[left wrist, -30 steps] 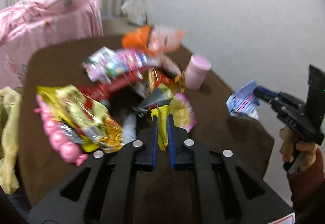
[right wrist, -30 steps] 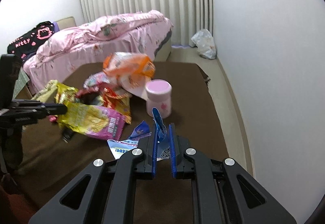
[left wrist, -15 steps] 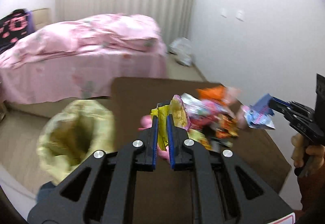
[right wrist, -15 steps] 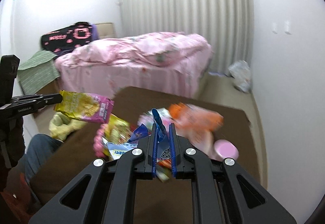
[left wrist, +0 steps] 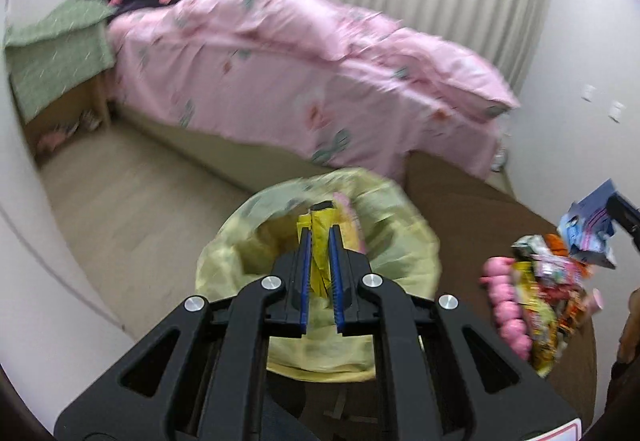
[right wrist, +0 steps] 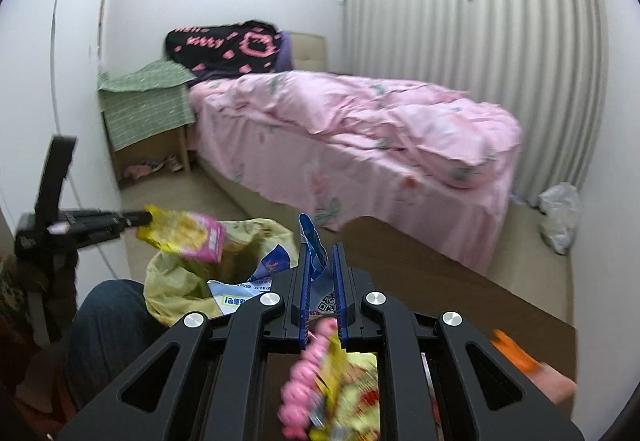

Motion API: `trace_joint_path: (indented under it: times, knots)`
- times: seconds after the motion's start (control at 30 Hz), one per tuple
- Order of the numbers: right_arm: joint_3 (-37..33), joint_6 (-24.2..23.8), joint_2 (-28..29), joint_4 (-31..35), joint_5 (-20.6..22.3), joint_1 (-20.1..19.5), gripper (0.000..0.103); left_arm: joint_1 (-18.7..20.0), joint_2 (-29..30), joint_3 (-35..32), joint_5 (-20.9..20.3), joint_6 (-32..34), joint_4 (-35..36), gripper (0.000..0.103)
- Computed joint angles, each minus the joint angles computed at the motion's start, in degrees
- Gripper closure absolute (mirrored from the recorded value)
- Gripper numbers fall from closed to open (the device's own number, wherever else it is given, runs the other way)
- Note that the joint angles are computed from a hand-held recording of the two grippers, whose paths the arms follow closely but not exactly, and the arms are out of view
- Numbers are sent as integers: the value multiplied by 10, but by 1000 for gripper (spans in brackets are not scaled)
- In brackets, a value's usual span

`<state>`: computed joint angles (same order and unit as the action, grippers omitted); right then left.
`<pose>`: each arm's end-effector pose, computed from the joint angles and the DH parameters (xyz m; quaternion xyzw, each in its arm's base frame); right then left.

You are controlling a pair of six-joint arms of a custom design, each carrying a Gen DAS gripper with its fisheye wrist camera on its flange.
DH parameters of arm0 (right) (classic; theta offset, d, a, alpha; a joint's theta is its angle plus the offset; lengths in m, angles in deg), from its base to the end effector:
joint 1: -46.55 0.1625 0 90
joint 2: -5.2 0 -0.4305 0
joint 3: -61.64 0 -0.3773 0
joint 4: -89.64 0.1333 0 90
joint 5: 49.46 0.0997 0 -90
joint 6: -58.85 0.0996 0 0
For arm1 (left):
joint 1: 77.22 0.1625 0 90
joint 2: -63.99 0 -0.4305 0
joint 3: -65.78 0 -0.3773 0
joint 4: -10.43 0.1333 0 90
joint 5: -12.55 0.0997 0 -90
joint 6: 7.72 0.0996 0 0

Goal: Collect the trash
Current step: 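Carry both wrappers over the yellow-lined bin and open both grippers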

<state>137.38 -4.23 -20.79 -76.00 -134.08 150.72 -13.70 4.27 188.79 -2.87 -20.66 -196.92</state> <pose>0.3253 -0.7056 0.0175 0.6159 -0.7540 0.2226 0.0510 -0.0028 -0.5199 0.2624 -0.1899 0.7362 -0.5224 0.3861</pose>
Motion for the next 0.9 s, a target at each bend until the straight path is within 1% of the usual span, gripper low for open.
trace_joint_path:
  times: [0.07,0.1,0.17,0.23,0.3,0.37,0.43,0.47,0.5,0.53,0.57,0.63,0.7,0.77,0.8,0.87,0.9]
  knots:
    - [-37,5,29,30,-6,9,92,25,-6,0,9,-69,59,95]
    - [-60,10,47,49,-11,13,92,40,-11,0,-4,-99,88,95]
    - [-111,18,84,92,-18,23,92,64,-15,-4,-33,-125,117,95]
    - [-146,20,113,119,-25,28,92,81,-14,-9,-41,-143,142,95]
    - [-174,22,138,136,-35,33,92,90,-13,-9,-43,-148,136,95]
    - [-195,27,159,153,-43,36,92,91,-11,-3,-42,-140,107,95]
    - [-226,38,183,179,-51,38,91,88,-8,-1,-45,-115,70,95]
    - [-242,45,192,199,-55,38,91,85,-6,1,-49,-99,45,95]
    - [-273,57,207,240,-62,39,91,82,-4,1,-53,-84,21,94]
    - [-286,62,215,257,-66,39,89,79,-2,3,-60,-65,-9,88]
    - [-295,64,222,268,-73,40,79,78,-1,3,-64,-54,-27,78]
    - [-291,57,224,265,-79,38,70,72,6,2,-66,-20,-79,69]
    - [-276,55,217,253,-80,35,70,63,16,-3,-56,25,-131,66]
    - [-262,56,208,241,-79,33,70,55,24,-9,-49,65,-174,60]
    - [-248,59,199,229,-79,31,70,52,29,-12,-48,85,-196,59]
    - [-244,61,193,221,-78,29,69,46,36,-20,-46,118,-230,56]
    - [-223,60,179,200,-78,27,68,44,40,-24,-46,127,-239,56]
